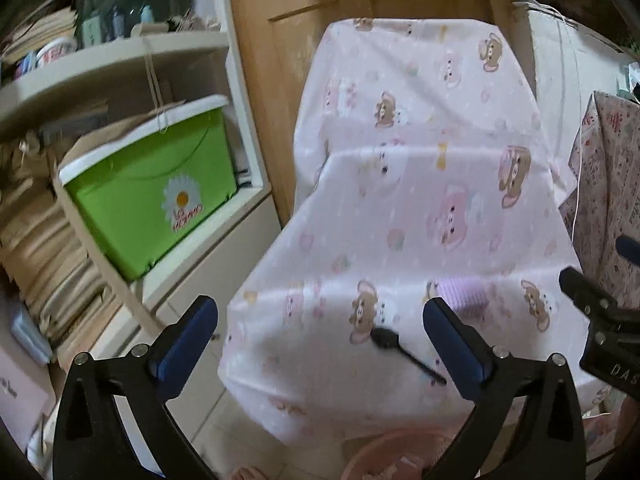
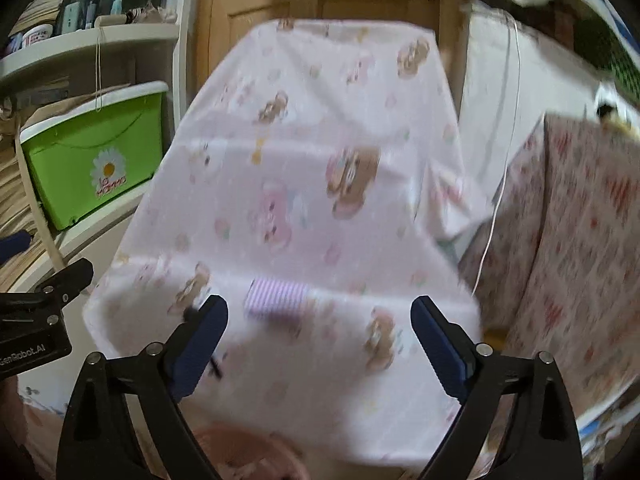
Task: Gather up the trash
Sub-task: 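Close the left tool on the black spoon handle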
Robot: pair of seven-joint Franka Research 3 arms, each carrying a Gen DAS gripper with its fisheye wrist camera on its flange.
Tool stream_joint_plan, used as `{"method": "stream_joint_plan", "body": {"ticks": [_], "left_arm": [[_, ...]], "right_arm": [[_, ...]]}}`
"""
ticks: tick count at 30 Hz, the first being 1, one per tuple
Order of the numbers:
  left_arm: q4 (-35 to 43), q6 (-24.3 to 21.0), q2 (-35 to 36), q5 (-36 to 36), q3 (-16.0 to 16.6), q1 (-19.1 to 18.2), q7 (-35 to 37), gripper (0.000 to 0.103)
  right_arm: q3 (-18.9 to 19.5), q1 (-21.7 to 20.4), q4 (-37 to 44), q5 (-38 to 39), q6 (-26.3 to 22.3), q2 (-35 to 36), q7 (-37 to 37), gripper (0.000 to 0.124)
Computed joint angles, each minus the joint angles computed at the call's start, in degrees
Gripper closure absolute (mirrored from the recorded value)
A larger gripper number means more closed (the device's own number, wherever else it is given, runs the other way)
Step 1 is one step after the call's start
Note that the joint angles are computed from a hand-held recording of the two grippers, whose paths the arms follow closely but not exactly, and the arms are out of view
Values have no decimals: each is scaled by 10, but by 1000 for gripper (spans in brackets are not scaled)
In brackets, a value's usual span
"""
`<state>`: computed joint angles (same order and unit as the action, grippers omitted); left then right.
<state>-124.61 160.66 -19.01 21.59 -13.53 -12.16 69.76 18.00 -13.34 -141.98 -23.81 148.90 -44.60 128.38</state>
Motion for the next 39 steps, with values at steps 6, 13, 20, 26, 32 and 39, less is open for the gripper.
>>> {"method": "stream_joint_plan", "body": {"ticks": [6,13,20,26,32,39], "left_arm": [[-12,28,19,2,-5,2,-5,1],[-15,-7,55,38,-22,15,-59,1],[31,-103,102,-72,-1,-32,-17,1],[66,-127,137,-27,-15,-32,-67,2],[106,-165,183,-13,-18,-45,-83,20],[131,-184,210,-29,-14,-52,-85,26]], "right_arm": [[-3,-31,-16,-4,59,6,26,21],[4,-50,-37,-7,56,29,34,21],[37,-92,-33,-73,63,36,56,21],[-1,-53,-29,-52,48,55,58,21],[0,-59,-26,-71,37,59,79,21],[-9,-55,-26,-91,24,57,90,21]]}}
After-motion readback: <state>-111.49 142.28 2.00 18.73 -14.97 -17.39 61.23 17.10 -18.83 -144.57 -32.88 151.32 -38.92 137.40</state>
